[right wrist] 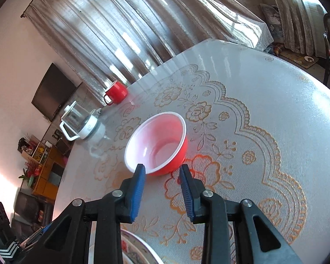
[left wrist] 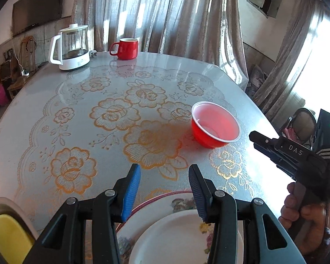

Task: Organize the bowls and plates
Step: 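Grasp the red bowl's rim with the right gripper and lift, then carry the red bowl over the yellow bowl in the steel basin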

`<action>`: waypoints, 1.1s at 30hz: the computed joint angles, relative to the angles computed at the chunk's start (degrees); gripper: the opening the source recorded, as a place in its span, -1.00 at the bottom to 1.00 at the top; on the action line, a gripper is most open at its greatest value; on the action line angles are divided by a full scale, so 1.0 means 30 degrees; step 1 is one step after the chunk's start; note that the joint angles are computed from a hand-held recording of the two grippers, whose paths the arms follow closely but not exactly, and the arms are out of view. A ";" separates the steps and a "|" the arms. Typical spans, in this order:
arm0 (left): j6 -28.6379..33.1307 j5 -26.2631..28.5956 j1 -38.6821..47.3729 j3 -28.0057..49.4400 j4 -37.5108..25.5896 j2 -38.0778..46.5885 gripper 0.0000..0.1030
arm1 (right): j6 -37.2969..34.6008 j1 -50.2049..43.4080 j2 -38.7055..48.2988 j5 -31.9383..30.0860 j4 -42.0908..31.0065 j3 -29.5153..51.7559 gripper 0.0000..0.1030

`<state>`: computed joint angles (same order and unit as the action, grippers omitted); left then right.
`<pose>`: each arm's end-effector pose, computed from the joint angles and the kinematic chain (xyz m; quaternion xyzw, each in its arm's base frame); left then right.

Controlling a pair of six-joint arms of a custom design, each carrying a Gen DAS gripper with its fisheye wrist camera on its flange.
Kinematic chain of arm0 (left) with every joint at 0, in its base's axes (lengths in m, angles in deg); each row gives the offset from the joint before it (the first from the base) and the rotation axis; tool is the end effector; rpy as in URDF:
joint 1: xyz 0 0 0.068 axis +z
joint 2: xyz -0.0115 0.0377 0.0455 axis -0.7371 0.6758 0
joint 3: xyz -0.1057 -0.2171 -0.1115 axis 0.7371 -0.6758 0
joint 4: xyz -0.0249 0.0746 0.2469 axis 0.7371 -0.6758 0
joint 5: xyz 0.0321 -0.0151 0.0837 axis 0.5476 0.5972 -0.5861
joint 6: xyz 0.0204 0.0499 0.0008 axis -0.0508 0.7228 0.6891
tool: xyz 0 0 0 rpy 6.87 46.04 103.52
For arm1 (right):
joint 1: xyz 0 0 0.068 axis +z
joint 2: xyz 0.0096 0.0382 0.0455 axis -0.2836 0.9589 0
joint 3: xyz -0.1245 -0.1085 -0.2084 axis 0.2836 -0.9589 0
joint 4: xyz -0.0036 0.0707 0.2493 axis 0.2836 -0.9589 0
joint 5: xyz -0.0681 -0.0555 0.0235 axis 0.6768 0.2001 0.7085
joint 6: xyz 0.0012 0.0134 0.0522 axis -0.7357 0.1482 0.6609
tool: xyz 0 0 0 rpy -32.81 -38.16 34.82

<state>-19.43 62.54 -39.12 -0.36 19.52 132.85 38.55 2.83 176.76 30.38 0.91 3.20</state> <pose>0.3019 0.0260 0.0720 0.1890 0.9135 -0.1779 0.3132 0.2438 0.0791 0.0141 0.3017 0.8421 0.2007 0.3995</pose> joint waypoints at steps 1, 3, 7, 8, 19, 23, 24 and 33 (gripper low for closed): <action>-0.0415 -0.0113 -0.0436 0.0353 0.0044 0.0334 -0.10 | -0.0186 -0.0390 0.0140 -0.0336 -0.0125 0.0255 -0.44; -0.1195 -0.0191 -0.1184 0.1145 0.0093 0.1147 -0.10 | -0.0528 -0.0964 0.0273 -0.0729 -0.0711 0.0818 -0.46; -0.2455 -0.0569 -0.2566 0.3010 -0.0260 0.2820 -0.14 | -0.1110 -0.1865 0.0809 -0.1449 -0.1985 0.2074 -0.54; -0.2688 -0.0598 -0.2834 0.3371 -0.0340 0.3118 -0.14 | -0.1177 -0.2035 0.1005 -0.1689 -0.2113 0.2324 -0.56; -0.5172 -0.0498 -0.4988 0.7893 -0.1690 0.6611 -0.44 | -0.1828 -0.2771 0.2383 -0.2697 -0.3017 0.3990 -0.78; -0.4813 0.0135 -0.5148 0.8044 -0.1860 0.7016 -0.52 | -0.2040 -0.2680 0.2529 -0.2887 -0.3123 0.4155 -0.80; -0.4636 0.0170 -0.5099 0.7583 -0.1539 0.6750 -0.52 | -0.2085 -0.2587 0.2513 -0.2887 -0.3077 0.4115 -0.80; -0.3352 0.0745 -0.3459 0.4717 -0.0911 0.4240 -0.52 | -0.1663 -0.1133 0.1687 -0.2598 -0.2373 0.3147 -0.80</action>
<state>-29.49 64.77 -49.50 13.79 16.79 145.57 33.56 -0.57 181.82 22.59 -6.21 12.64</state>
